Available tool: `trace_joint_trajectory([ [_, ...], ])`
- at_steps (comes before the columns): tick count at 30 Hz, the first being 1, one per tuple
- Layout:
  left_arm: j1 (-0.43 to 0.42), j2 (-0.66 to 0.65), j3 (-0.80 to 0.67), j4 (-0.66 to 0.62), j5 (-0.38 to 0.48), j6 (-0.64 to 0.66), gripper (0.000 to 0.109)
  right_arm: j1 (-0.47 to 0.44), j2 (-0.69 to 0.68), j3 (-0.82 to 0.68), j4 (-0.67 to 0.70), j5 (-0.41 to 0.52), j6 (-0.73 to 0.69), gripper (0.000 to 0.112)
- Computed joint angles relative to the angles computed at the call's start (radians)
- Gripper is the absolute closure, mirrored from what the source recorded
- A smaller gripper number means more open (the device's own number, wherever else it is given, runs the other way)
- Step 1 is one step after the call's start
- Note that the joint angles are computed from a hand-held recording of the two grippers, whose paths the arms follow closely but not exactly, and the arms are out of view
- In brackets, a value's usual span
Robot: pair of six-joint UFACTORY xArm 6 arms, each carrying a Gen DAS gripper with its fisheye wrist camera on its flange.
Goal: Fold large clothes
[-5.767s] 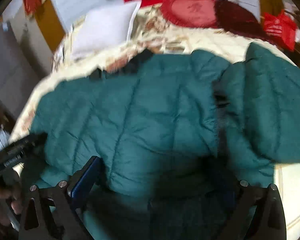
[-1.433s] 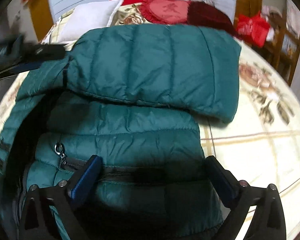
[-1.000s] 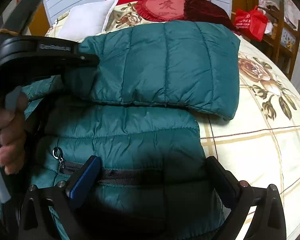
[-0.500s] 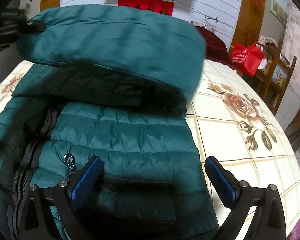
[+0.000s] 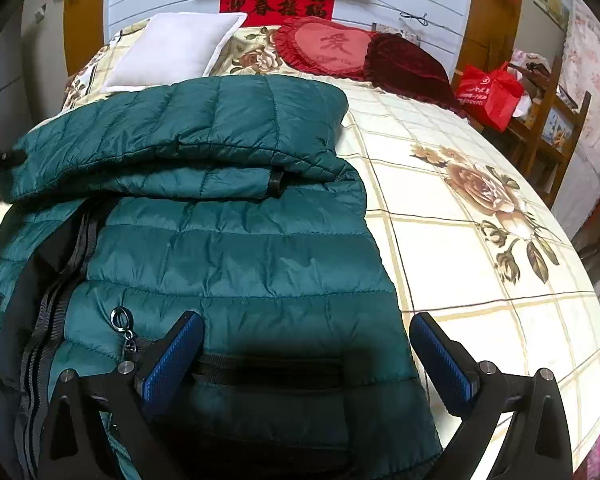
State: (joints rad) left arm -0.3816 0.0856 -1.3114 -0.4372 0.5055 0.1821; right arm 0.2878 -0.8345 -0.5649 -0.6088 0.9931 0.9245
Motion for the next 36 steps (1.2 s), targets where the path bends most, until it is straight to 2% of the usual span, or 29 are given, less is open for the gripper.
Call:
trace_joint_trajectory([
  [2, 0.011, -0.020, 0.027, -0.001, -0.016, -0.002, 0.092, -0.010, -0.012, 0.003, 0.000, -0.002, 0.004, 0.010],
  [4, 0.014, -0.057, 0.078, 0.028, -0.083, -0.030, 0.092, -0.033, -0.040, 0.008, -0.008, -0.015, 0.018, 0.010],
  [6, 0.012, -0.105, 0.140, 0.099, -0.174, -0.110, 0.092, -0.027, -0.095, 0.009, -0.091, -0.028, 0.095, 0.010],
  [8, 0.003, -0.126, 0.160, 0.078, -0.223, -0.093, 0.092, -0.023, -0.119, 0.000, -0.199, -0.039, 0.160, 0.010],
  [9, -0.010, -0.131, 0.162, 0.061, -0.244, -0.070, 0.092, -0.051, -0.135, 0.008, -0.226, -0.094, 0.173, 0.010],
  [11, -0.033, -0.115, 0.136, 0.045, -0.264, -0.029, 0.092, -0.151, -0.133, 0.017, -0.237, -0.281, 0.168, 0.010],
  [13, -0.063, -0.088, 0.104, 0.048, -0.266, -0.005, 0.092, -0.211, -0.073, -0.017, -0.204, -0.368, 0.141, 0.010],
  [14, -0.070, -0.070, 0.081, 0.051, -0.258, 0.006, 0.092, -0.252, -0.022, -0.042, -0.144, -0.451, 0.087, 0.014],
  [16, -0.084, -0.034, 0.067, 0.136, -0.285, -0.050, 0.092, -0.292, 0.078, -0.084, 0.006, -0.572, -0.067, 0.044],
  [17, -0.084, -0.015, 0.054, 0.167, -0.275, -0.073, 0.092, -0.291, 0.141, -0.121, 0.076, -0.583, -0.149, 0.047],
  [20, -0.074, 0.065, -0.015, 0.211, -0.176, -0.131, 0.092, -0.274, 0.294, -0.211, 0.135, -0.575, -0.259, 0.053],
  [22, -0.059, 0.122, -0.076, 0.173, -0.077, -0.125, 0.092, -0.274, 0.385, -0.248, 0.195, -0.574, -0.329, 0.053],
  [25, -0.054, 0.141, -0.099, 0.145, -0.041, -0.130, 0.092, -0.284, 0.467, -0.272, 0.249, -0.514, -0.366, 0.052],
  [27, -0.060, 0.141, -0.094, 0.206, -0.041, -0.162, 0.092, -0.297, 0.496, -0.270, 0.384, -0.509, -0.457, 0.051],
  [29, -0.069, 0.133, -0.077, 0.279, -0.052, -0.214, 0.092, -0.310, 0.505, -0.267, 0.432, -0.525, -0.486, 0.048],
  [31, -0.074, 0.125, -0.072, 0.337, -0.056, -0.257, 0.092, -0.309, 0.506, -0.266, 0.443, -0.523, -0.506, 0.038],
  [34, -0.073, 0.098, -0.046, 0.364, -0.090, -0.299, 0.092, -0.297, 0.504, -0.288, 0.409, -0.476, -0.502, 0.033],
  [36, -0.068, 0.089, -0.036, 0.377, -0.133, -0.314, 0.092, -0.303, 0.467, -0.271, 0.320, -0.506, -0.390, 0.033],
])
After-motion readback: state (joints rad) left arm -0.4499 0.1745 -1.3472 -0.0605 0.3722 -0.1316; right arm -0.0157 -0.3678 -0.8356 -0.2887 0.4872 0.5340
